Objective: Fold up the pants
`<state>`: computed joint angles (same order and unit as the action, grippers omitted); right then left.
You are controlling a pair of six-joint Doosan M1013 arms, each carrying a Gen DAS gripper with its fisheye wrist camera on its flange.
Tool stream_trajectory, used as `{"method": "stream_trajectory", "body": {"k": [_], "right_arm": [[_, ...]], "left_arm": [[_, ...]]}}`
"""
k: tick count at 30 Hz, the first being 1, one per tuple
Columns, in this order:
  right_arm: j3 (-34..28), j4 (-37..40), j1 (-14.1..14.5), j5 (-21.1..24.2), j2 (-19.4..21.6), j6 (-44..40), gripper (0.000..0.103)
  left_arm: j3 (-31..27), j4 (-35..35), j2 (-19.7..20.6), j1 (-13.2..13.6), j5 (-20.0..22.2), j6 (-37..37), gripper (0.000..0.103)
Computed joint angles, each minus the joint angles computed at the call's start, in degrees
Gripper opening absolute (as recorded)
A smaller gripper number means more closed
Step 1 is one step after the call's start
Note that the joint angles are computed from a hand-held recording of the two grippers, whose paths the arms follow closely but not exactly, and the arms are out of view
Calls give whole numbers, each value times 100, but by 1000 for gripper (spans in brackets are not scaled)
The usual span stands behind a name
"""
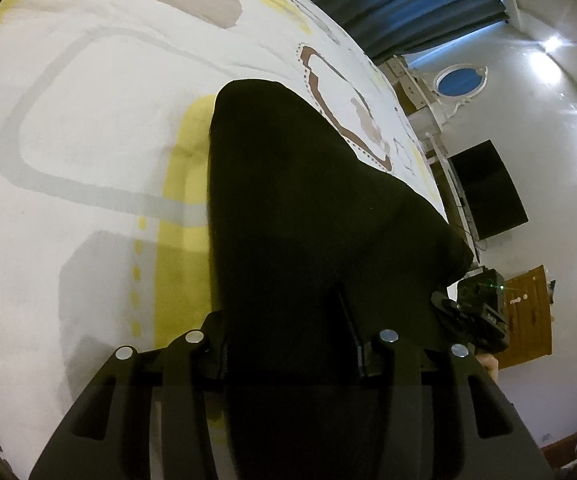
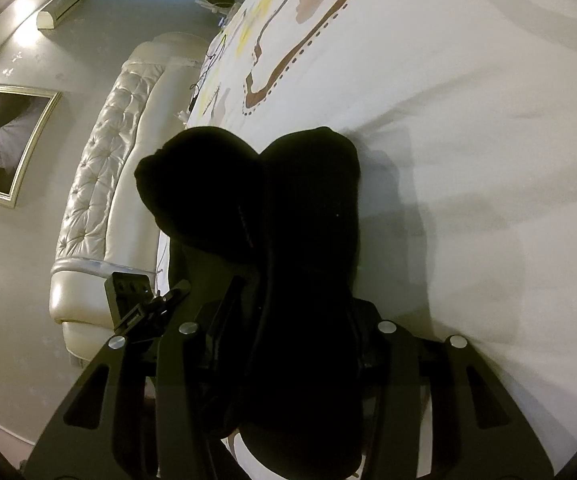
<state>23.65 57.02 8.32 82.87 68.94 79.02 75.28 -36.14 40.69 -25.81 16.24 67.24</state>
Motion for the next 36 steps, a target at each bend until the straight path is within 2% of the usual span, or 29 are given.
{"method": "stream_trajectory", "body": {"k": [22,36], "right_arm": [[131,37,31,-107,-47,-33,44],[155,98,32,-120,-51,-53,44]], "left_arm": [[-57,-980,71,93,47,1056,44],[-37,-1101,67,97,22,1127,45]]}}
